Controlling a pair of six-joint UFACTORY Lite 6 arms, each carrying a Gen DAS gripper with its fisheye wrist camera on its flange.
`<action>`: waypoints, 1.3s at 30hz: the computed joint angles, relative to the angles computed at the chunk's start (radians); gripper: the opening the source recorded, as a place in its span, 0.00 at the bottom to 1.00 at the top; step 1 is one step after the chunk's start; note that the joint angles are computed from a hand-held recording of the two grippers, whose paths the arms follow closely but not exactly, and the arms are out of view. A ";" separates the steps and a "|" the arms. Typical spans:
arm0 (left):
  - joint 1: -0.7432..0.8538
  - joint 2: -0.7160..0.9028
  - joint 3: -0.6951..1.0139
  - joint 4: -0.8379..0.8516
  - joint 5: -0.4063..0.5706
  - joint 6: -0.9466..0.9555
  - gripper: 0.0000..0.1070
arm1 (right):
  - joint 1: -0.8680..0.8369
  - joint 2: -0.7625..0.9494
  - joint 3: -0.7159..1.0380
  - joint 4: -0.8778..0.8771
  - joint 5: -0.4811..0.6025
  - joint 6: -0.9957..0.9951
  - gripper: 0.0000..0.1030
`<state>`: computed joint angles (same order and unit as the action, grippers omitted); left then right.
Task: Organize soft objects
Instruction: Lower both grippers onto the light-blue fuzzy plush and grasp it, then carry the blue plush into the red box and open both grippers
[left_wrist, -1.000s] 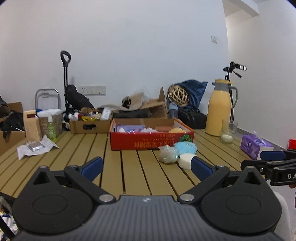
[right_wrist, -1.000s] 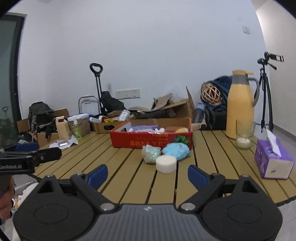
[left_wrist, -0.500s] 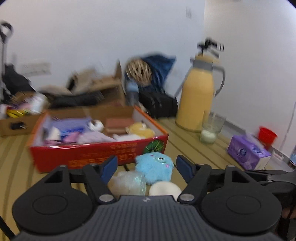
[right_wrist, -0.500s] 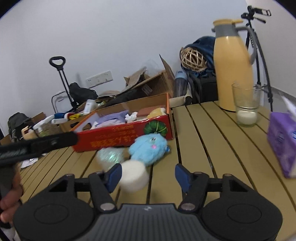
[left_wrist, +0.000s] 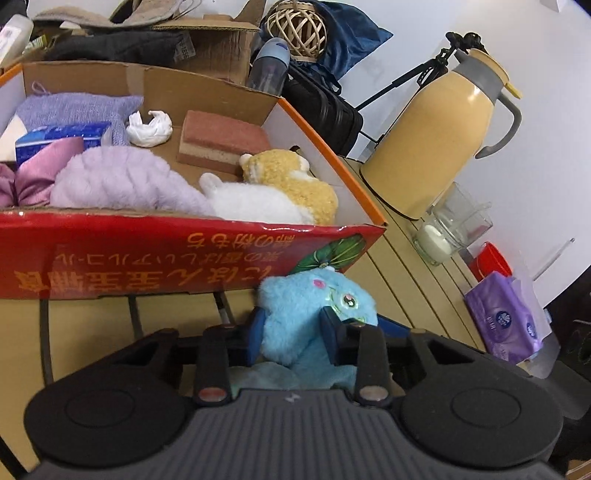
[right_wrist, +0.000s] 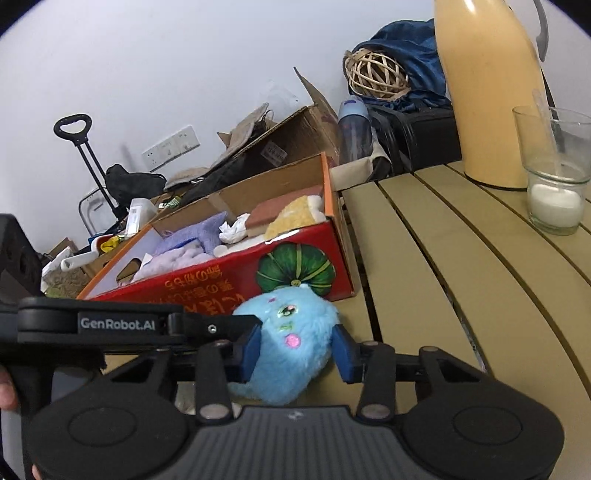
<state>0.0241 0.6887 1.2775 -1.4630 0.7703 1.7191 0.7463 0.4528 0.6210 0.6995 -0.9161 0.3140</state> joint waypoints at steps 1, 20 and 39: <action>0.002 -0.007 -0.010 -0.008 0.003 0.015 0.30 | -0.005 0.002 -0.004 -0.010 -0.007 0.009 0.37; 0.646 -0.906 -0.799 0.210 0.517 0.137 0.29 | 0.842 -0.315 -0.032 0.891 -0.393 -0.462 0.31; 0.877 -0.886 -0.757 0.281 0.685 0.168 0.28 | 0.964 -0.189 0.240 0.976 -0.480 -0.682 0.31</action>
<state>0.9013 -0.1977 0.5209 -1.1821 1.4558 1.8869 1.7105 0.2643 0.8611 1.6752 -1.3963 -0.3682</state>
